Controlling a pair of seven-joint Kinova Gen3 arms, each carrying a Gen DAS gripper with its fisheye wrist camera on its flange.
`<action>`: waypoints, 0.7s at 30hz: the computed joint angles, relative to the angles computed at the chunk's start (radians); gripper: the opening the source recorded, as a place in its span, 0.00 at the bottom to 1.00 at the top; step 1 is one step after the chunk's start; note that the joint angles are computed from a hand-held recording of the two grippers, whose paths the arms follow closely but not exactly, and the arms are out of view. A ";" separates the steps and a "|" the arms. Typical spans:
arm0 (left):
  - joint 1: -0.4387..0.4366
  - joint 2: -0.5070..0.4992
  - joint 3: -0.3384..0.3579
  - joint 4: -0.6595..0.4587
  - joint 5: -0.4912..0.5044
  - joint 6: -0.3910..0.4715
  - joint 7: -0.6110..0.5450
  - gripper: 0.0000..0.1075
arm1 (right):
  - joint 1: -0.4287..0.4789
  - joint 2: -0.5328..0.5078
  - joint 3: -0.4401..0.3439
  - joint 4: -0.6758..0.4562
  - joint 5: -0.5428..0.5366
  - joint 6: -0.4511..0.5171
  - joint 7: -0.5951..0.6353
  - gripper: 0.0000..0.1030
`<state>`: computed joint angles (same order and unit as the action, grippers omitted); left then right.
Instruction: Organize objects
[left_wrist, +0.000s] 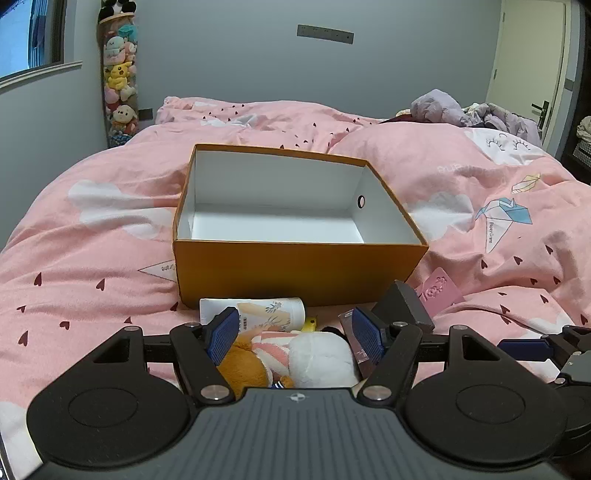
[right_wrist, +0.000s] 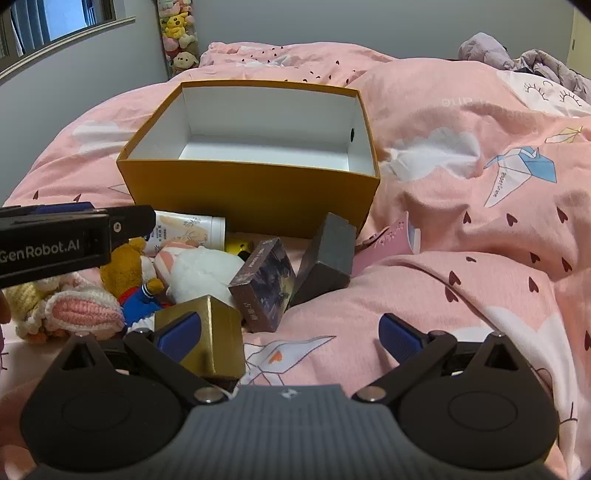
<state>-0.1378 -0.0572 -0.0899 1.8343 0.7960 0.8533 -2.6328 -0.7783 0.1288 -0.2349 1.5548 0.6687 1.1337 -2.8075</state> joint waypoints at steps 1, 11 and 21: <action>0.001 0.001 0.001 -0.001 -0.004 -0.002 0.003 0.75 | 0.001 -0.001 0.000 0.002 -0.001 -0.001 0.001 0.99; 0.001 0.006 0.006 -0.014 -0.034 0.001 0.038 0.75 | 0.001 0.009 0.002 -0.008 -0.009 0.012 0.022 0.99; 0.004 0.009 0.010 -0.021 -0.058 0.004 0.057 0.75 | 0.000 0.019 0.011 -0.020 -0.024 0.023 0.043 0.99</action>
